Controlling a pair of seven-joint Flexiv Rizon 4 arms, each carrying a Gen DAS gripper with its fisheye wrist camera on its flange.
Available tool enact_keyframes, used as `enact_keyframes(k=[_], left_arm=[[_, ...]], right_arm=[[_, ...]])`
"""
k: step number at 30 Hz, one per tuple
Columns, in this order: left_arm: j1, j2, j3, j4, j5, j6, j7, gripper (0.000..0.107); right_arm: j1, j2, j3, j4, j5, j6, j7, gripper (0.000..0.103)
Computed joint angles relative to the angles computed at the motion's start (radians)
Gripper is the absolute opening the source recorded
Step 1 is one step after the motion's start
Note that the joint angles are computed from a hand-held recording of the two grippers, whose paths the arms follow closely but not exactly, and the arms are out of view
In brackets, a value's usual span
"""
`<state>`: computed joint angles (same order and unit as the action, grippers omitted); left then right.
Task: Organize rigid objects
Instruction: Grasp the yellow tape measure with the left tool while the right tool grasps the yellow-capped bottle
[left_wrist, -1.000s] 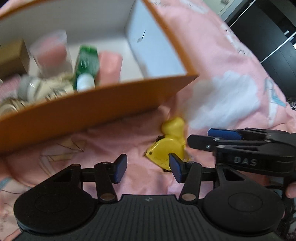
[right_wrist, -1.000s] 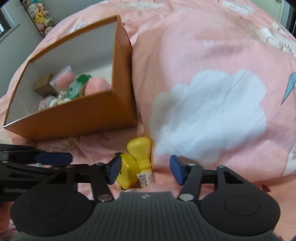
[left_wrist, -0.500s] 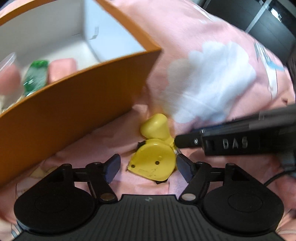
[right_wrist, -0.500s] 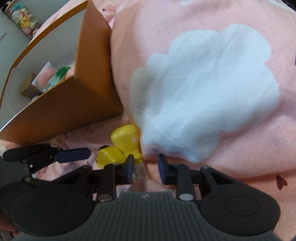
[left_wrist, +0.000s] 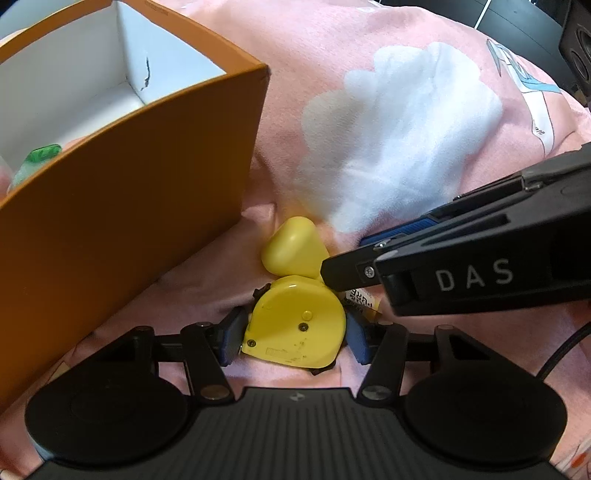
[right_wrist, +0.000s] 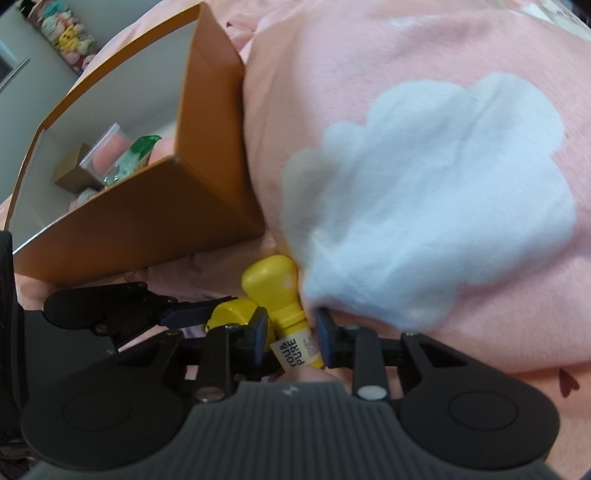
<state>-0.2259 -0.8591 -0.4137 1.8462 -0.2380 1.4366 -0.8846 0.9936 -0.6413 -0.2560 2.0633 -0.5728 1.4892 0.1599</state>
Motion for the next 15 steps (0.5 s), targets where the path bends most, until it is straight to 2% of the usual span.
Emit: enact_keyframes(k=[3, 8, 10, 12, 15], left_arm=[[-0.03, 0.039, 0.051, 0.005, -0.006, -0.037, -0.041, 0.065], [-0.109, 0.109, 0.184, -0.004, 0.018, -0.112, -0.132, 0.064], [-0.121, 0.118, 0.209, -0.001, 0.031, -0.112, -0.156, 0.064], [-0.141, 0.121, 0.243, -0.001, 0.051, -0.1, -0.188, 0.064], [-0.143, 0.11, 0.249, -0.008, 0.061, -0.104, -0.22, 0.064]], right_arm=[[0.008, 0.0, -0.01, -0.004, -0.012, -0.003, -0.008, 0.029], [0.005, -0.003, -0.007, -0.025, -0.041, -0.013, -0.039, 0.029], [-0.023, -0.013, 0.028, -0.052, -0.047, -0.036, -0.072, 0.03], [-0.068, -0.022, 0.087, -0.088, -0.046, -0.088, -0.12, 0.041], [-0.119, -0.043, 0.152, -0.135, -0.056, -0.154, -0.178, 0.042]])
